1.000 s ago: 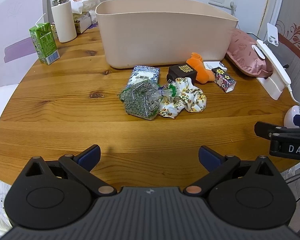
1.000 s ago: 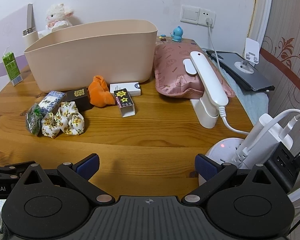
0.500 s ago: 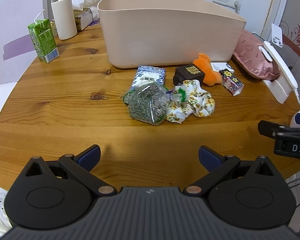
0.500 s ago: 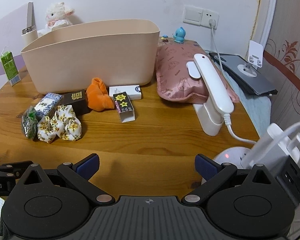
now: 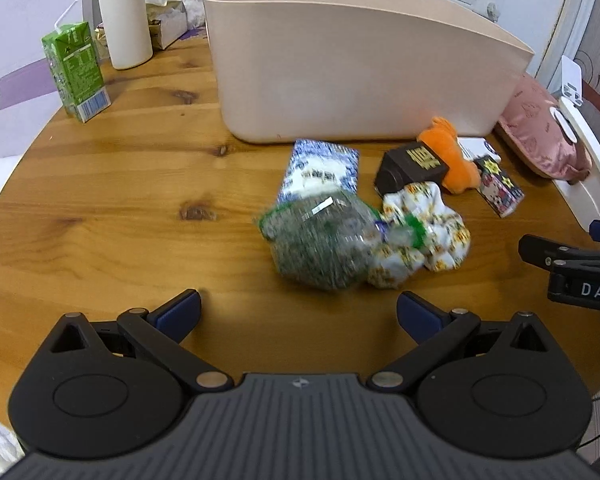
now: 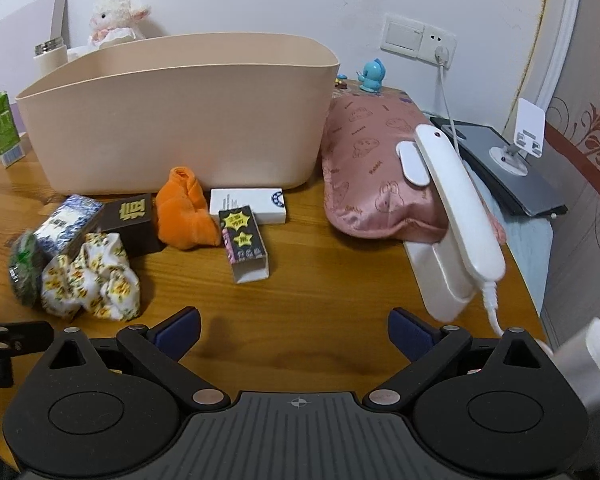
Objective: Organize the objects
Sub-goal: 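Grasp the green herb bag with the left tool while the right tool grasps the star-printed box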
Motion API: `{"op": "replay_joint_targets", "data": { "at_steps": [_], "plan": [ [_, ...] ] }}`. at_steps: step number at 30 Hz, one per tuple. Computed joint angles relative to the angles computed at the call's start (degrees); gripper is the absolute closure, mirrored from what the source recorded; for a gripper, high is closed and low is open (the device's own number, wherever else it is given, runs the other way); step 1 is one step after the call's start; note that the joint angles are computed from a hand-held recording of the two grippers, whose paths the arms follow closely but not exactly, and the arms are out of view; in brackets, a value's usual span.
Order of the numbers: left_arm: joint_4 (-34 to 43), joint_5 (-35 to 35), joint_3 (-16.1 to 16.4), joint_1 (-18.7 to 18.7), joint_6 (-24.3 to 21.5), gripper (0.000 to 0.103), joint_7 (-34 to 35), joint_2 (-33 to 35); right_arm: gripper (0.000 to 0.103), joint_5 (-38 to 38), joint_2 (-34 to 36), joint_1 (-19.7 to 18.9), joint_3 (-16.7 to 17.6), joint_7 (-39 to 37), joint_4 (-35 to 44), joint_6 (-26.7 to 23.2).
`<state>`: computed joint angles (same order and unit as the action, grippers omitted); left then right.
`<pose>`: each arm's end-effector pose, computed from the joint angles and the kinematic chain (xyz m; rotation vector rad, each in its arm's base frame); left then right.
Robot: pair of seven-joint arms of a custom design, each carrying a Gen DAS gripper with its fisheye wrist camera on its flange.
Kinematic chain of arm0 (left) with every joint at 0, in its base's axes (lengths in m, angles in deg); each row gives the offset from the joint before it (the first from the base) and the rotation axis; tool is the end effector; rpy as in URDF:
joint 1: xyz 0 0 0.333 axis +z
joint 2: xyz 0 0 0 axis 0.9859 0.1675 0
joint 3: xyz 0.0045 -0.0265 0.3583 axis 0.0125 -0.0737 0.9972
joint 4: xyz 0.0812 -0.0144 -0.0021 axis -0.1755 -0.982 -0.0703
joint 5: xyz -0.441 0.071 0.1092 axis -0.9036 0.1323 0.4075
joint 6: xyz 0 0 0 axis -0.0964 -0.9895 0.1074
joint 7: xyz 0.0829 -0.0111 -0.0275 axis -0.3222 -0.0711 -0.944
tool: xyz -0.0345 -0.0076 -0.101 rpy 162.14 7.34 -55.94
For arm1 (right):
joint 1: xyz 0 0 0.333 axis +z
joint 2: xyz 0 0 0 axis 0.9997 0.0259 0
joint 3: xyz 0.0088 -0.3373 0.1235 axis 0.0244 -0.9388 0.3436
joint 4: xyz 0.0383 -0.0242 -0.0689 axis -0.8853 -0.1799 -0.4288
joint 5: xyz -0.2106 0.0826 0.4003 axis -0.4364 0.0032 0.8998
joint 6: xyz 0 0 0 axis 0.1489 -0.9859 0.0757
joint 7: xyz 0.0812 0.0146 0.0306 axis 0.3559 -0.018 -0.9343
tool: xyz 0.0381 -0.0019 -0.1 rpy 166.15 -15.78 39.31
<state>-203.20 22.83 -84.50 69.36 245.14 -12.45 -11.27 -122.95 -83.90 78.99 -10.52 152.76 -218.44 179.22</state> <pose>0.5023 -0.2686 0.4268 -1.8597 1.8813 -0.6740 0.5065 0.1085 0.4253 -1.8882 1.7076 -0.7800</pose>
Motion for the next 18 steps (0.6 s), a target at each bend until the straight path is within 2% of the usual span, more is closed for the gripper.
{"op": "replay_joint_targets", "data": {
  "at_steps": [3, 10, 13, 14, 15, 17, 18],
  "plan": [
    [0.49, -0.49, 0.67, 0.29, 1.40, 0.000, 1.46, 0.77, 0.006, -1.90, 1.72, -0.74, 0.64, 1.14, 1.60, -0.33],
    [1.65, -1.70, 1.77, 0.95, 3.40, 0.001, 6.49, 2.63, 0.012, -7.89, 6.11, 1.92, -1.95, 5.02, 5.53, -0.96],
    [2.50, 1.44, 1.64, 1.48, 3.58, 0.012, 6.65, 3.35, 0.017, -11.21, 7.44, 3.14, -3.23, 7.33, 6.90, -0.27],
    [2.62, 1.00, 1.81, 1.40, 4.07, 0.014, 7.53, 3.55, 0.022, -11.94, 7.89, 3.75, -3.80, 7.56, 7.35, 0.11],
    [2.68, 0.69, 1.93, 1.38, 4.55, 0.018, 8.10, 3.68, 0.025, -12.28, 8.20, 4.47, -4.47, 7.52, 7.64, 0.43],
    [2.78, 0.15, 2.11, 1.32, 5.45, 0.027, 9.47, 3.86, 0.039, -12.00, 8.61, 6.26, -5.98, 6.61, 7.98, 0.92],
    [2.63, -0.93, 2.23, 1.18, 5.95, 0.032, 10.74, 3.82, 0.042, -11.53, 8.52, 7.29, -6.78, 5.88, 7.81, 1.10]
  ]
}}
